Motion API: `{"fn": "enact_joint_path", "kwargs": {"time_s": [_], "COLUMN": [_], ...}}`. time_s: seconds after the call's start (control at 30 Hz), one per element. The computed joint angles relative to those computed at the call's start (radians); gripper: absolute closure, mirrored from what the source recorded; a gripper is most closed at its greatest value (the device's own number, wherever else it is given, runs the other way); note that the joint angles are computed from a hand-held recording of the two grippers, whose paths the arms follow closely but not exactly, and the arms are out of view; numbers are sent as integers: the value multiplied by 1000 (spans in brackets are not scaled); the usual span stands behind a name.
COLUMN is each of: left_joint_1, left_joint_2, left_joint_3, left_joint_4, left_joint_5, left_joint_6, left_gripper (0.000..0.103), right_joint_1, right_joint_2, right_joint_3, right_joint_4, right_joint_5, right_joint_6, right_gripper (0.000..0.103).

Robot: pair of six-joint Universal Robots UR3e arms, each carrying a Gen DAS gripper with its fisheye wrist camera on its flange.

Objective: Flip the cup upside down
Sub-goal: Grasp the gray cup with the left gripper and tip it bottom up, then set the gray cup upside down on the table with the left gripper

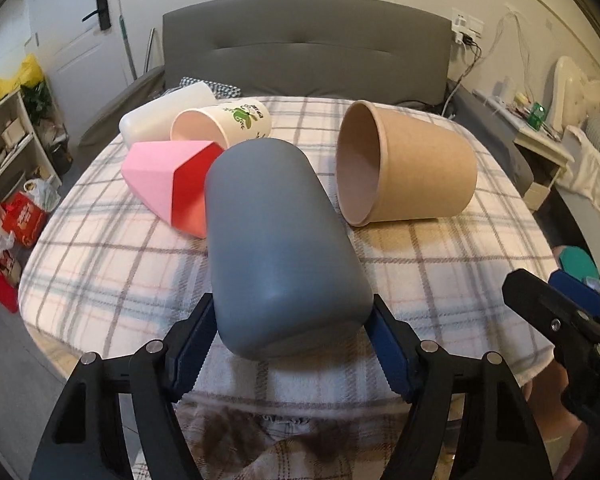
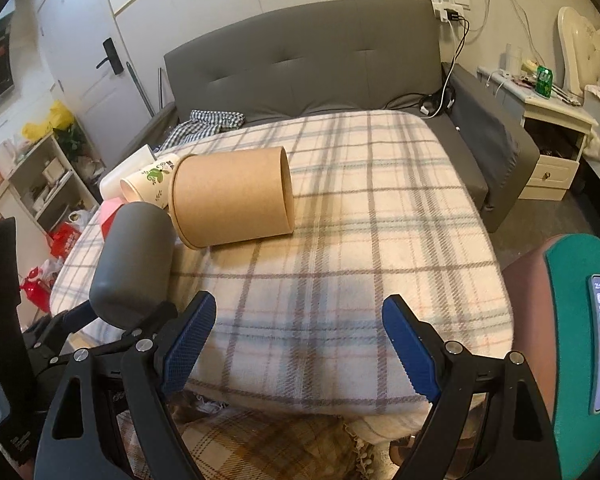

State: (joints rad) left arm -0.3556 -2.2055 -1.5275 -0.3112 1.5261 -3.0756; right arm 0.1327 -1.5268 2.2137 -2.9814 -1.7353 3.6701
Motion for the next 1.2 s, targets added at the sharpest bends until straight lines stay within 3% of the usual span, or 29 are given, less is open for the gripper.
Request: {"fn": "enact_joint_path", "kwargs": {"time_s": [0.3, 0.5, 0.7, 0.97, 1.2], "left_joint_1": [14, 30, 38, 51, 52], "left_joint_2": [79, 105, 84, -51, -95], "left_joint_3": [-35, 15, 104, 374, 433], "left_joint_4": [1, -74, -182, -339, -347], "left_joint_5": [-29, -68, -87, -122, -108], "left_joint_6": [89, 111, 119, 105, 99], "left_gripper": [28, 29, 29, 29, 31], "right_joint_1": [25, 32, 30, 22, 15], "right_joint_2": [-11, -30, -30, -22, -21], "right_joint_3": [-21, -26, -24, -16, -12], "right_joint_4": [17, 34, 30, 19, 18], "right_joint_5": [-28, -32, -24, -16, -18], "right_joint_6": [7, 9, 6, 15, 15], "right_gripper": [18, 18, 18, 18, 18]}}
